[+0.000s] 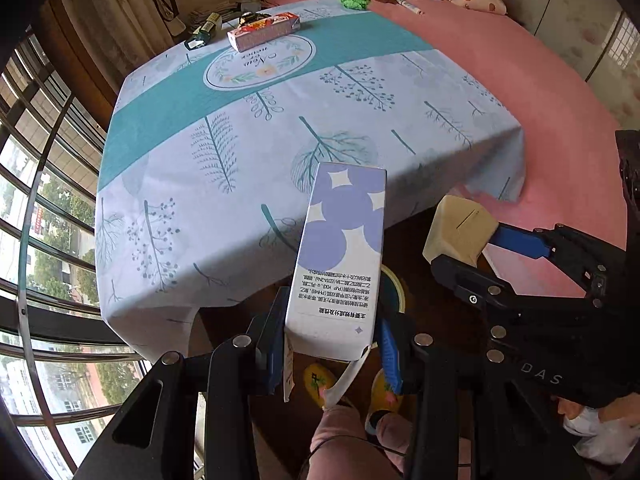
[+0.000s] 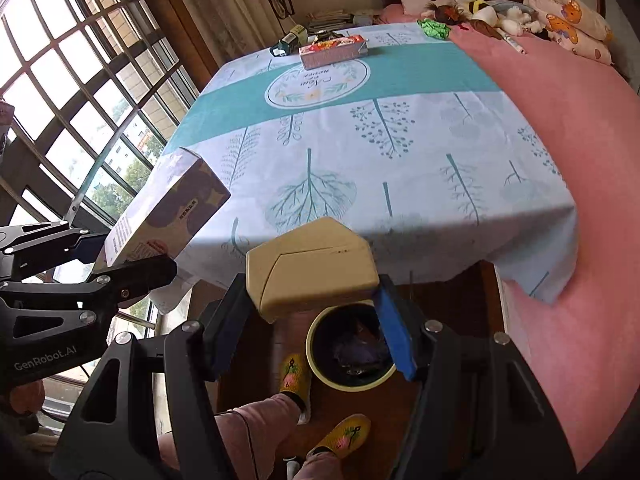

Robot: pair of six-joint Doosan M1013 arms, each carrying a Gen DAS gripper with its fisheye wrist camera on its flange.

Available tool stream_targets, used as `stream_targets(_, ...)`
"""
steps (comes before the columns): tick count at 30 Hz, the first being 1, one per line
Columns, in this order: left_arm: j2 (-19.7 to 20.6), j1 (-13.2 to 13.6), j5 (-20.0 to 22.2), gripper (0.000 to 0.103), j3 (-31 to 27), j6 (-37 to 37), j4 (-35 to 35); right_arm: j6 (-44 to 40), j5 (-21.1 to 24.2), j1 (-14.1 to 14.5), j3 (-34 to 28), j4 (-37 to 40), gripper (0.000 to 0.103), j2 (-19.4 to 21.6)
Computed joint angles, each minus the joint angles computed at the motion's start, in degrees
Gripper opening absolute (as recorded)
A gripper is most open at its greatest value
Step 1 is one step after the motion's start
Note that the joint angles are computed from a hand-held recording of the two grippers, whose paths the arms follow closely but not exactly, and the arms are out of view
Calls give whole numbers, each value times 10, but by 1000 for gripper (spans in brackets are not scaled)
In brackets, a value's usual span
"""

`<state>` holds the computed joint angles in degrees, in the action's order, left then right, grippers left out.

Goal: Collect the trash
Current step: 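Carry the carton and sponge down over the bin and open both grippers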

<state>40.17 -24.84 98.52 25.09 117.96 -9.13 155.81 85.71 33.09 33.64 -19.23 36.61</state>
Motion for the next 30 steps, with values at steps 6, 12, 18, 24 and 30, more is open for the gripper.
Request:
stream_targets(6,-36,-4,-49,38,137,35,24,40,-25,6,77,36,59,-15)
stream_targets(12,-48,-5,-112,39,244,57,30,76,-74,5,170,55,59,-24)
stream_targets(18,-29,-7,-150,39,291,52,31,116,-119,2,250,75,59,-20)
stream_targets(24,-4,-9,-172,39,310,52,32,130,-151,-1,299,98,59,-7)
stream_targets(30,7,-10,-192,39,327,64,39,124,-176,-4,318,112,59,8)
